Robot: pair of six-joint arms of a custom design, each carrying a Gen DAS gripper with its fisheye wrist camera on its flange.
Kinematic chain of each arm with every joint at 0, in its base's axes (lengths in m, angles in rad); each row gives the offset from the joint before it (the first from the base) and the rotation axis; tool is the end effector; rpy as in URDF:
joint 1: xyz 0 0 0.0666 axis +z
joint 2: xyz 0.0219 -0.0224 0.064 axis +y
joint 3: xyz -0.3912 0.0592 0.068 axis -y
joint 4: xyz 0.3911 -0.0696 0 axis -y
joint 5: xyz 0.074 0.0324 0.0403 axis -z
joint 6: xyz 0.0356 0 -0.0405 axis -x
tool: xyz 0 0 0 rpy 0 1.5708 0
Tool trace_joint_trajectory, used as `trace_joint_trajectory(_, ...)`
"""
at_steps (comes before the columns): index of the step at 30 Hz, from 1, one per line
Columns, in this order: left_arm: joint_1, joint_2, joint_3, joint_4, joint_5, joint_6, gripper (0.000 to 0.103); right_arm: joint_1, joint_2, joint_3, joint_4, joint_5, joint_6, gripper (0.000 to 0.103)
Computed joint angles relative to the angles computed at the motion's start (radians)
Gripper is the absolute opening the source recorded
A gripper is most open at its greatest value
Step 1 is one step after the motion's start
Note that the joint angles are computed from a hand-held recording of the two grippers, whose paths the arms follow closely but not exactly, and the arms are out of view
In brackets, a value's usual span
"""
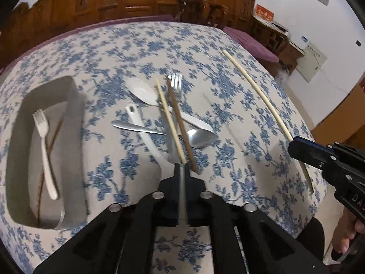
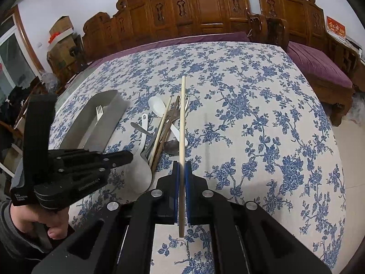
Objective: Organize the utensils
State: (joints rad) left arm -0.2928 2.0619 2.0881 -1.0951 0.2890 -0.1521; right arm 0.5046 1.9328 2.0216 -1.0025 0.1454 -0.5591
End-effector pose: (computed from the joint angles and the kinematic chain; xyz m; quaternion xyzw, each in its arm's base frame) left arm 0.6759 -0.2148 0.3589 0.2464 0.9271 -0.1564 0.2353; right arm 0.5981 0.3240 0.4204 0.0491 0.9430 0.1039 0.3122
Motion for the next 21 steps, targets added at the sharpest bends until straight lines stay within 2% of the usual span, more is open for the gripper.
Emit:
trace_joint_trajectory(2,0.001,0.006,0.007,-0.005,-0.011,-0.008,0.028,0.001,0.004,0.005,-0.003,-0.002,0.002,0.006)
trace_joint_trajectory(4,0.003,0.022,0.024,-0.019,-0.017,-0.004,0.031,0.003,0.005,0.008,-0.007,-0.001,0.004,0.006)
trace_joint_trajectory(7,0.003,0.062,0.065,-0.072,-0.007,0.002,0.043,0.003,0.005,0.009,-0.006,-0.002,0.005,0.006)
trace_joint_trajectory(10,0.001,0.065,0.053,-0.074,0.014,0.0,0.044,0.002,0.001,0.006,-0.002,-0.001,0.002,0.006)
trace_joint_trajectory(15,-0.004,0.032,0.001,-0.032,-0.01,-0.016,0.043,0.0,0.0,0.004,-0.003,-0.001,0.001,0.006)
trace_joint_trajectory(18,-0.003,0.012,-0.02,-0.022,-0.023,-0.029,0.038,0.001,-0.002,0.0,-0.002,0.0,0.0,0.006)
trace_joint_trajectory(21,0.001,-0.017,-0.048,0.008,-0.017,-0.038,0.027,0.0,-0.001,0.0,-0.001,-0.001,0.002,0.006)
